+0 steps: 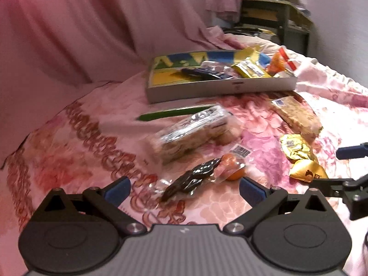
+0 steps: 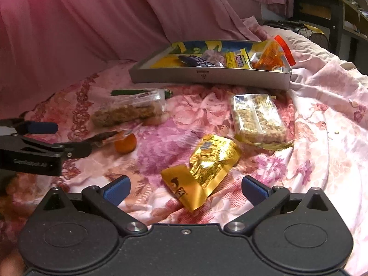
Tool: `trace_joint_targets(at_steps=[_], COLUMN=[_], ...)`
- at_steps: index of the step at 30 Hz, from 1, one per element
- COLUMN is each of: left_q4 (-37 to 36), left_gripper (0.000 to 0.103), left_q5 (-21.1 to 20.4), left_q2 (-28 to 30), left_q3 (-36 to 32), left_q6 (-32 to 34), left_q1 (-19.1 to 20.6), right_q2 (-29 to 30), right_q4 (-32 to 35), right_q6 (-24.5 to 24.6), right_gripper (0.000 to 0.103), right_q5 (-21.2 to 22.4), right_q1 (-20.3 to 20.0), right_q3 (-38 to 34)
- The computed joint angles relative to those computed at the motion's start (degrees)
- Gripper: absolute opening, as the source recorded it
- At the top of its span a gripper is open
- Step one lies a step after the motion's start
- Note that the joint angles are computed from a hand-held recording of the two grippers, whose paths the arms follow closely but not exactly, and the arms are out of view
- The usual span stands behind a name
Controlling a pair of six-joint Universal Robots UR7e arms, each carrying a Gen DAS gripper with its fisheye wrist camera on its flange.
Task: Organize snacks
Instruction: 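Move both tools back toward the remaining snacks, then grasp the dark jerky packet with the left gripper while the right grasps the gold foil pouch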
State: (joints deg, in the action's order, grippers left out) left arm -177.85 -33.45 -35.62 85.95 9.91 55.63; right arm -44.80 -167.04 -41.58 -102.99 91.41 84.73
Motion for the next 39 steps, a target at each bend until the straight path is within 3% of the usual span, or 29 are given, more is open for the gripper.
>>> trace_joint_targets(at_steps=[7,17,22,25,31,39], left_q4=[-0.3,2.9,3.1,4.4,11.5,20.0], left_gripper=[0.103,0.102,0.101,0.098,0.090,0.072], left_q5=[-3.8,-10.6,-11.7,-12.6,-13.2,-11.4], left_q2=[1.8,2.4,1.9,1.4,0.2,0.1], left_q3=[-2.8,-5.8,-5.0,-4.7,-5.4,-7.2], left_q6=[2.2,-6.8,-7.0,-8.2,-11.9,-16.1], left_q1=[1.5,4.3,4.6,4.6,4.1,3.0], right_q2=[2.8,6.2,6.8,6.8,6.7,6.5], right_q4=[-0.2,0.9,0.4,-0.2,-1.4,-2.4], right_q6=[1.3,2.8,2.8,1.8,1.1,-0.6], right_gripper=[0.102,0.102,0.102,0.101,0.088,0.075], right_q5=[-0.6,-1.7,-0.6,0.3,0.8,0.0], right_q1=[-0.2,-0.4,-0.6,-0.6,-0.6,-0.4], right_q3=[-3.4,-7.3,-7.6,-7.2,-6.7,-5.9])
